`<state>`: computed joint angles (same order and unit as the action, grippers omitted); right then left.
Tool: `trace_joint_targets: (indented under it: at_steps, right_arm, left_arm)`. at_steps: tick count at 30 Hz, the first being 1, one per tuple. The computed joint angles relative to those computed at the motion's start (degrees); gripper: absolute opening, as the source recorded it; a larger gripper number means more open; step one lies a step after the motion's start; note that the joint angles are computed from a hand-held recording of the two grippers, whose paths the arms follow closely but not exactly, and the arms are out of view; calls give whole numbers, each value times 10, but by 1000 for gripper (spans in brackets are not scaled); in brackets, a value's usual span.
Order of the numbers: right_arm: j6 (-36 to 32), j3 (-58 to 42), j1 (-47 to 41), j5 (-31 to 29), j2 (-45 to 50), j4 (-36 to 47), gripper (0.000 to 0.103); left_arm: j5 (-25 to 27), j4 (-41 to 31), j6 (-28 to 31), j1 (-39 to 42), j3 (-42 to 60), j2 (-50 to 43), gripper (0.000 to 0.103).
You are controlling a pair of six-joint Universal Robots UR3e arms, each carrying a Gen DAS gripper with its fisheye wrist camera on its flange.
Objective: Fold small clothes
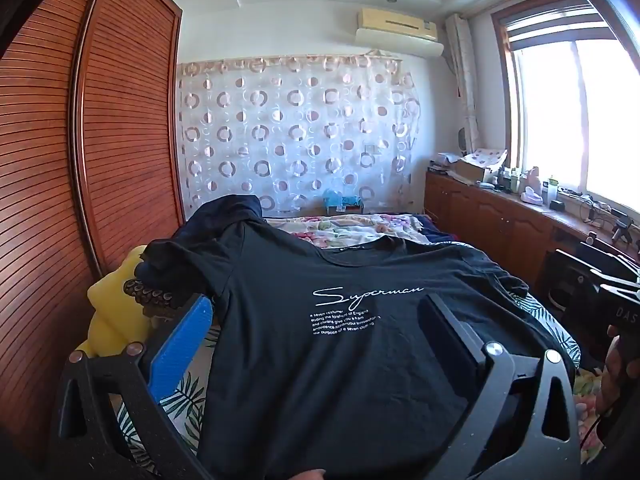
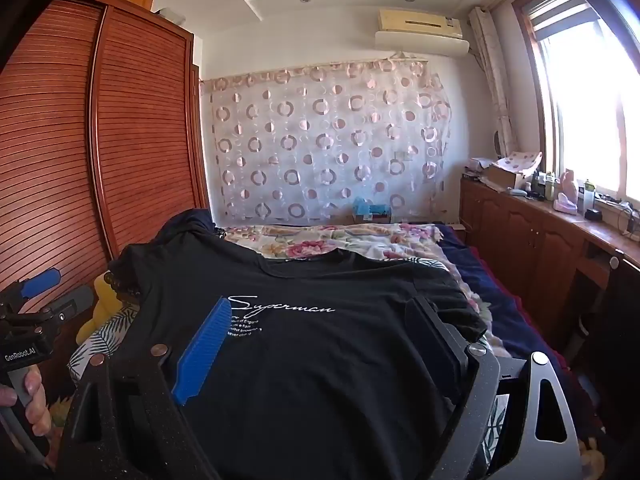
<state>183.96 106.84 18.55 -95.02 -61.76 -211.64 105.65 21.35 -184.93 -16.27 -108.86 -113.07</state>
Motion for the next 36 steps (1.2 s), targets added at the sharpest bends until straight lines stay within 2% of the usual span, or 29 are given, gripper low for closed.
trace_joint_targets:
  at_steps: [36]
  right_arm:
    - [1,0,3,-5,0,-3,90]
  left_arm:
    - [0,2,-4,-1,-3,7,103]
